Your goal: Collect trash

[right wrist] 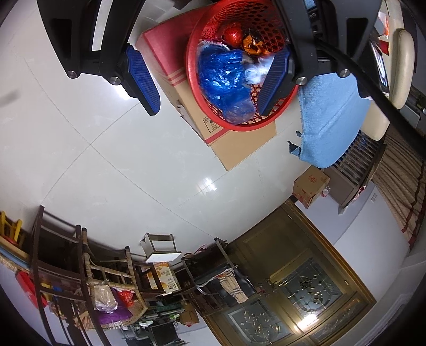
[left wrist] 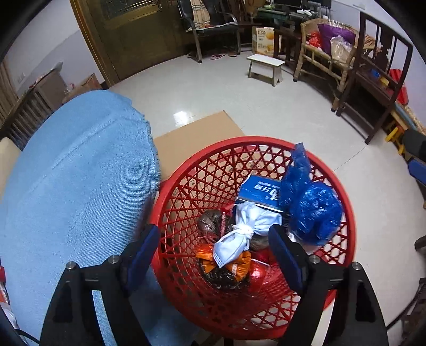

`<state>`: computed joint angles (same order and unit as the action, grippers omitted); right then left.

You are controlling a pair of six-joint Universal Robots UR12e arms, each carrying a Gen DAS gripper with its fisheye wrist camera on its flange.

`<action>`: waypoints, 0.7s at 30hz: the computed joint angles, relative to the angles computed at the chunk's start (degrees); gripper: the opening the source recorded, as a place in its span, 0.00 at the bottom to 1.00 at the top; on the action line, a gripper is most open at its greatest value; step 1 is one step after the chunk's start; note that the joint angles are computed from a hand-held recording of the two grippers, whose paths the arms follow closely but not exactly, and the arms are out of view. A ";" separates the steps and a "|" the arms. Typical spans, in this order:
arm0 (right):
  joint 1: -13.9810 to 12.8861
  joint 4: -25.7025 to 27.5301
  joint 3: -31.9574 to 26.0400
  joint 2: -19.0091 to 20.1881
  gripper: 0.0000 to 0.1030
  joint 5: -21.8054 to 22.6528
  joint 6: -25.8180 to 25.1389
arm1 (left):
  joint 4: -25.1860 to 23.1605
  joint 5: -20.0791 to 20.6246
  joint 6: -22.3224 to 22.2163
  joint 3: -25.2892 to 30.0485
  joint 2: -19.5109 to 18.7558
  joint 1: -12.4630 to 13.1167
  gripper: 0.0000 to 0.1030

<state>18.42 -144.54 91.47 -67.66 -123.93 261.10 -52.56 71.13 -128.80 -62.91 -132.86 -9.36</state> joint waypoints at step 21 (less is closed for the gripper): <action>3.79 9.07 -16.32 8.80 0.76 -1.80 -7.69 | 2.86 -14.29 -12.91 3.39 0.79 7.98 0.82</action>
